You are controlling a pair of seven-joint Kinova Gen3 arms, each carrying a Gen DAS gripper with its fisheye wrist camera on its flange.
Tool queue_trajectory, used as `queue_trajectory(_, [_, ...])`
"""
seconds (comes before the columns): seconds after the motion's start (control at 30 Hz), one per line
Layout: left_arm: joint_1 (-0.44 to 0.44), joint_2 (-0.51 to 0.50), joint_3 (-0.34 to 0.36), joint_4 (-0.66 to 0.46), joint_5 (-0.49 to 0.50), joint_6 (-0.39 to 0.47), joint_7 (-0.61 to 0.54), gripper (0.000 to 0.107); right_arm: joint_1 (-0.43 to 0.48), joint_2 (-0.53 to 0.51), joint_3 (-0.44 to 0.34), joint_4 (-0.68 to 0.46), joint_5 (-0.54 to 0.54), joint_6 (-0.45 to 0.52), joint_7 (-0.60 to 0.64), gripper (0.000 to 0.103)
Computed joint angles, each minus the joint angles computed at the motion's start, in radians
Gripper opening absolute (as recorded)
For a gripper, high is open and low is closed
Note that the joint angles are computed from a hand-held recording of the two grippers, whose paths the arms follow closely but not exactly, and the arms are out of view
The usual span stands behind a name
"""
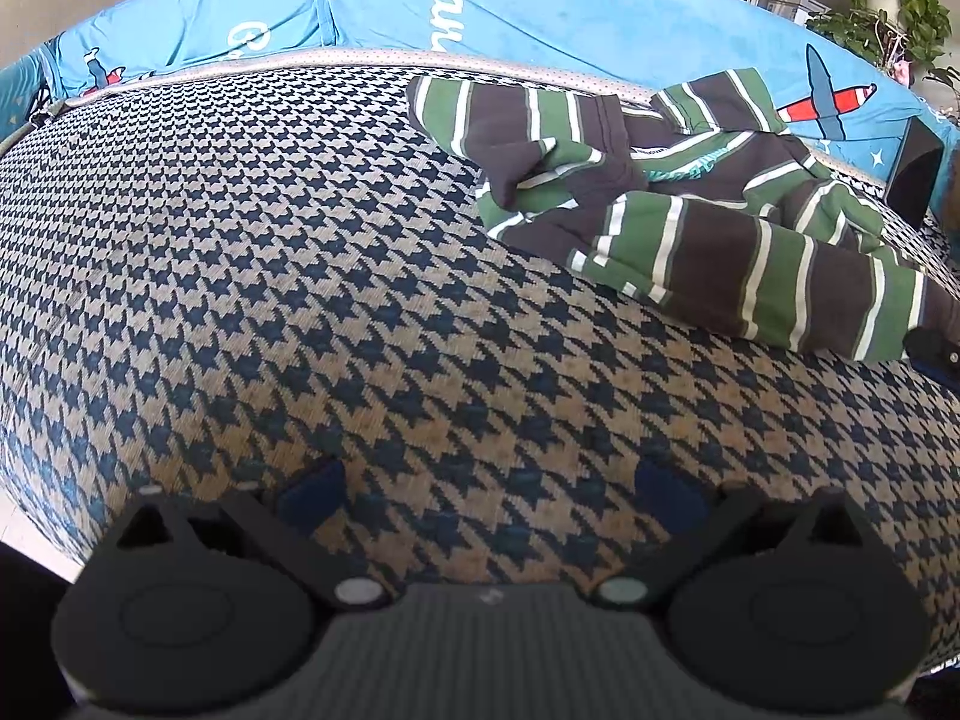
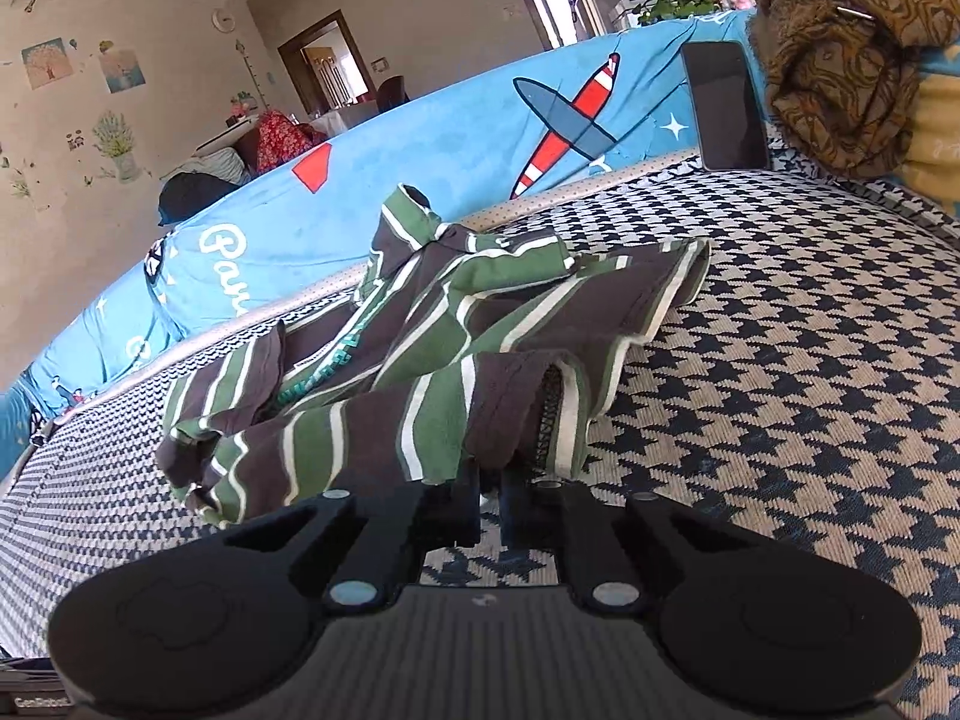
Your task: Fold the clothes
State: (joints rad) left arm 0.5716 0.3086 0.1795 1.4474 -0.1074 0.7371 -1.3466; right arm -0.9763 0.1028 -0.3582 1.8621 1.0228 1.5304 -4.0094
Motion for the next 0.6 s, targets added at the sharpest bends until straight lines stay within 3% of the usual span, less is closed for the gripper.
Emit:
queue_trajectory(0.3, [-0.014,-0.005,0.004,0.007,0.021,-0.007,-0.015,0.103,-0.071,-0.043,-0.073,0.032,0.127,-0.008,-0.065,0.003])
queue_trajectory(0.6, [-0.024,-0.010,0.007,0.011,0.039,-0.006,-0.021,0.103,-0.085,-0.002,-0.055,-0.018,0.061,0.000,0.023,0.005])
